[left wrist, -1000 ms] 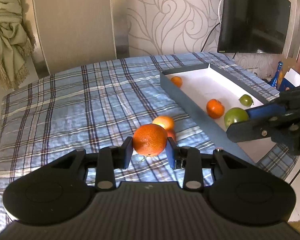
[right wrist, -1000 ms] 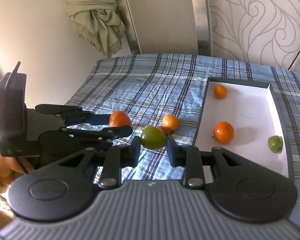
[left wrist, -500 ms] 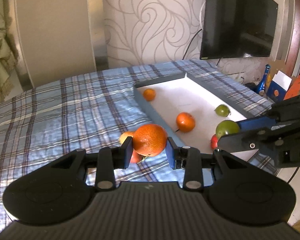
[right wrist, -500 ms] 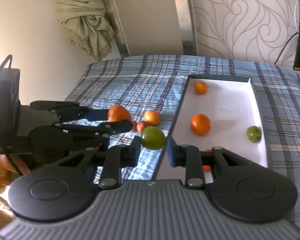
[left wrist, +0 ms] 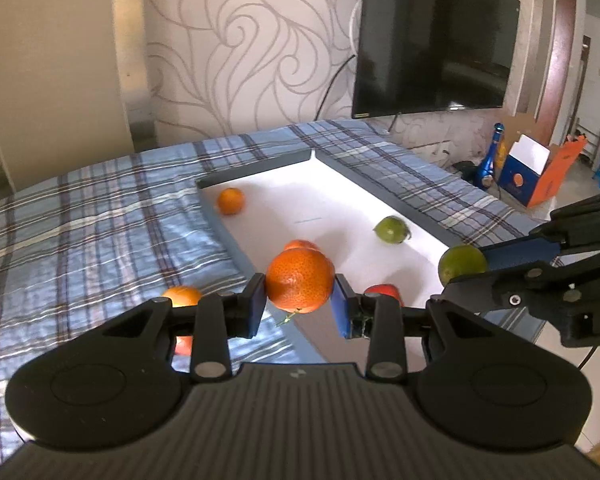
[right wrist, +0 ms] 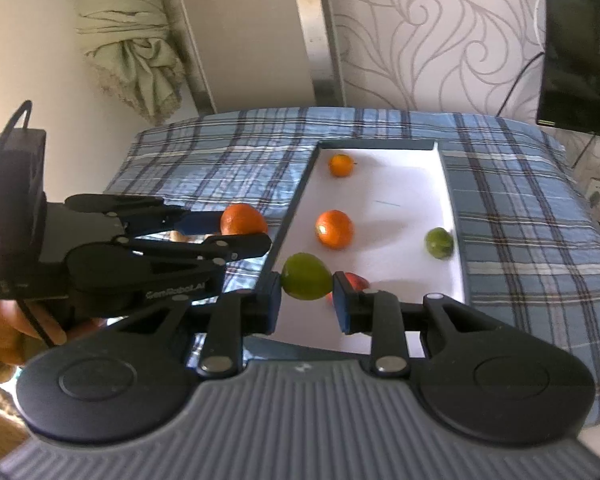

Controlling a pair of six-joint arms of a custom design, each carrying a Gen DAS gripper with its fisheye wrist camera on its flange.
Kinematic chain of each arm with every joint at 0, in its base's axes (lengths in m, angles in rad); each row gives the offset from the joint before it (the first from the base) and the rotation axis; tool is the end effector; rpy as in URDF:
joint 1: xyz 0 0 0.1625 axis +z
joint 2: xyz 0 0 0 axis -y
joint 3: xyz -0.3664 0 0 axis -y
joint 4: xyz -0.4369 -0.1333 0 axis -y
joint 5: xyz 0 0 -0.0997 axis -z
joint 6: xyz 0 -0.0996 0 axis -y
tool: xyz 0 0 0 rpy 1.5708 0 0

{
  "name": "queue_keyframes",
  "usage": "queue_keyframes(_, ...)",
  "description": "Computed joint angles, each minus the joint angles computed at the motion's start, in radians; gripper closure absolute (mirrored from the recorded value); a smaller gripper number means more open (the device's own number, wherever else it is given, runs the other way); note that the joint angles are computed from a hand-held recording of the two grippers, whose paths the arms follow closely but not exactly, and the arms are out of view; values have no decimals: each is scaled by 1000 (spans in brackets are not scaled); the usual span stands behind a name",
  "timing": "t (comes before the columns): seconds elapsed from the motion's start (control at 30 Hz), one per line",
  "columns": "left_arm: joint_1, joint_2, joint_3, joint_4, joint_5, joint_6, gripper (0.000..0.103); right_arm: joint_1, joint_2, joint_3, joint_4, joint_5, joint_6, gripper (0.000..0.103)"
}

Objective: Organize fruits
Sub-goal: 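Carry orange with left gripper while right gripper carries green fruit over tray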

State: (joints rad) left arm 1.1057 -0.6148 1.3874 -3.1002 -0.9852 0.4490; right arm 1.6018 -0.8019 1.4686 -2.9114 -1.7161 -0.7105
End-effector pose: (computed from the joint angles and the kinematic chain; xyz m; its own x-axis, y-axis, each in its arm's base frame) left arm -0.1643 -0.7473 0.0770 -0.6828 0.3132 -0.6600 0.6910 0.5704 -0.4441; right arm 0.1417 -0.7335 0.1409 -0.7360 -0.4642 0.4928 -0.6652 0.6309 -0.3993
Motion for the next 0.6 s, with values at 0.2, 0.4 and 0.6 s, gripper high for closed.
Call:
queue_keyframes(0.2, 7, 54, -78, 49, -40, 14, 63, -10, -16, 13, -26, -17, 10, 72)
queue_keyframes(0.4, 14, 132, -193, 102, -75, 36, 63, -19, -34, 28, -47, -23, 16, 72)
queue_keyframes(0.6, 31, 239, -369, 183, -81, 46, 63, -26, -50, 40, -40, -6, 1, 72)
